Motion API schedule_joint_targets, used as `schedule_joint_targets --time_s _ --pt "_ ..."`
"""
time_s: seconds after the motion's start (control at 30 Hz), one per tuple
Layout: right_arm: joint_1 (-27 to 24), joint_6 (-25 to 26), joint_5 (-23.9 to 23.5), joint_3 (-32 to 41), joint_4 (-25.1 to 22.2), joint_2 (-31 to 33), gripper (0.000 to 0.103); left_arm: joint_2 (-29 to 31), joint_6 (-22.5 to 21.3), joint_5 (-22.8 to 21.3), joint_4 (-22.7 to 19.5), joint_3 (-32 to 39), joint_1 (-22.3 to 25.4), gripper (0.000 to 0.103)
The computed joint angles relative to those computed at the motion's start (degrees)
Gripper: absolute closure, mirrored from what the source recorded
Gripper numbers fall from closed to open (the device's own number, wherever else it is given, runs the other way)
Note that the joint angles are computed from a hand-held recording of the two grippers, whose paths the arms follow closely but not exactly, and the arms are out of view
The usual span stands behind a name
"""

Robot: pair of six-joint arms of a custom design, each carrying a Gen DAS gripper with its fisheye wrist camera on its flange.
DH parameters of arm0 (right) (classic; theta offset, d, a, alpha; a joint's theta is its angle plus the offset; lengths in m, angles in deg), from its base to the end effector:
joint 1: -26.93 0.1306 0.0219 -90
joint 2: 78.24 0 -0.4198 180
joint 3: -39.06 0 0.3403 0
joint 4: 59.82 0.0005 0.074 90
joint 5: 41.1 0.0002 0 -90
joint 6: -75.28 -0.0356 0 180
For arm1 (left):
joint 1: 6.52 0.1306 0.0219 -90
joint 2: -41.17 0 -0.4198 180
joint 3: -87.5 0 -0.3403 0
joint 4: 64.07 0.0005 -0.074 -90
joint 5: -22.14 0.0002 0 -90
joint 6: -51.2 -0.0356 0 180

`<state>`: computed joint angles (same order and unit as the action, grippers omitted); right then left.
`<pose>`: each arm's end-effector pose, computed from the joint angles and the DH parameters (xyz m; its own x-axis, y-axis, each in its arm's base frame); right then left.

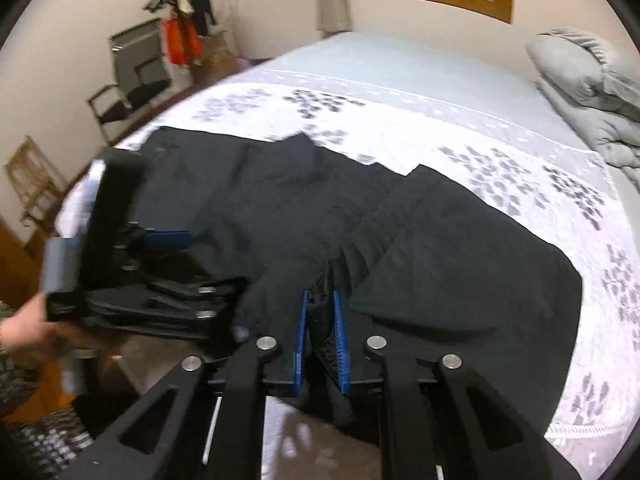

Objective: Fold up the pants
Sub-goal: 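Release the folded edge and press it flat with the right gripper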

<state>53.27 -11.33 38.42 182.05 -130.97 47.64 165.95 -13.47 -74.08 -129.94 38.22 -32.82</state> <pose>0.5862 0.2969 0.4825 -0.6927 -0.4078 -0.5949 -0.5740 0.8111 0.1122 0.5882 -0.2870 0.4159 -0.8689 -0.0450 -0.4930 0.0222 0.9913 -0.1296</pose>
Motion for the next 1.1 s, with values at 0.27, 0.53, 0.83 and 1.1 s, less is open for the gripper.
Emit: schedule_joint_targets --time_s 0.27,0.53,0.83,1.1 --pt "-2.37 -8.54 -11.09 -4.31 1.04 1.73 0.069 -0.06 1.86 0.75 -1.22 0.67 0.29 0.003" --pt "-5.09 -12.32 -12.37 -5.92 3.02 -1.29 0.064 0.01 0.68 0.01 -2.63 1.05 0.08 0.003" --pt "-4.39 -17.68 6.54 -2.39 0.73 1.09 0.064 -0.45 3.59 -4.21 -4.07 1.06 -0.64 0.003" --pt "-2.37 -15.96 12.64 -6.33 3.95 0.80 0.064 -0.22 2.54 -6.01 -3.28 0.48 -0.94 0.003"
